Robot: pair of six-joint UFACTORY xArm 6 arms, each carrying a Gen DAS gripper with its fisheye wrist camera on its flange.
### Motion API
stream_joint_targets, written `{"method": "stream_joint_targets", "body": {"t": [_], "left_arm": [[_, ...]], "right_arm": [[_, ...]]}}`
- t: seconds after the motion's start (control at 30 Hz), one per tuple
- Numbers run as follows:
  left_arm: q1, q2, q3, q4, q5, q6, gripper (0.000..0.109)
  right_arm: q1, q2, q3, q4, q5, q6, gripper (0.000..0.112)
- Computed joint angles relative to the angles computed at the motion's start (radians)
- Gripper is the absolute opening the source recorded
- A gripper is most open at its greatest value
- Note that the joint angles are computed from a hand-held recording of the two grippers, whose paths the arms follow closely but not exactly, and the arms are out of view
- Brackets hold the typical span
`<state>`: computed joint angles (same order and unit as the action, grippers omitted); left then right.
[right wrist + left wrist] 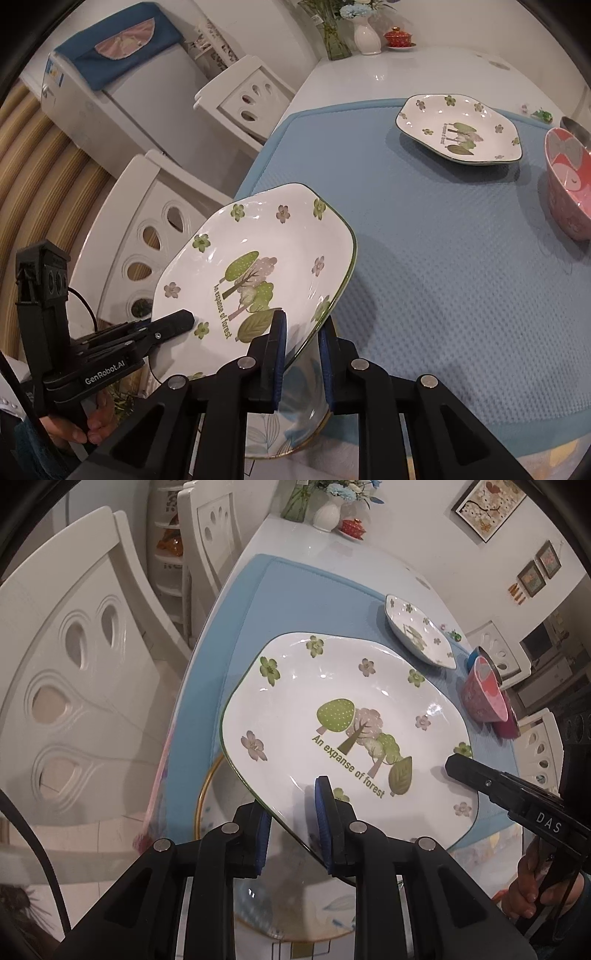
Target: Organize plates and bowls
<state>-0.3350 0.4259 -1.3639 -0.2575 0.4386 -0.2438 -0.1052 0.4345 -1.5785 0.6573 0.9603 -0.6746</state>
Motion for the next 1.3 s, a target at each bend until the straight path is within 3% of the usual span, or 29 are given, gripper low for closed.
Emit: {"method": "stream_joint_targets", "body": {"t": [0.37, 0.57, 1.3], "left_arm": [[0.002, -0.053, 0.088, 0.010, 0.011, 0.014, 0.020], [-0.002, -0.068, 0.108, 0.039, 0.016, 0.006, 0.020], [-0.016, -0.084, 0.169, -0.069, 0.036, 0.064, 0.020]], "right_arm": [[0.006, -0.070, 0.119, 0.018, 0.004, -0.003, 0.016], [0.005, -0.073, 0.123, 0.002, 0.024, 0.016, 0.016], [0.007, -0.016, 0.062, -0.072, 0.121, 0.086, 0.016]]}}
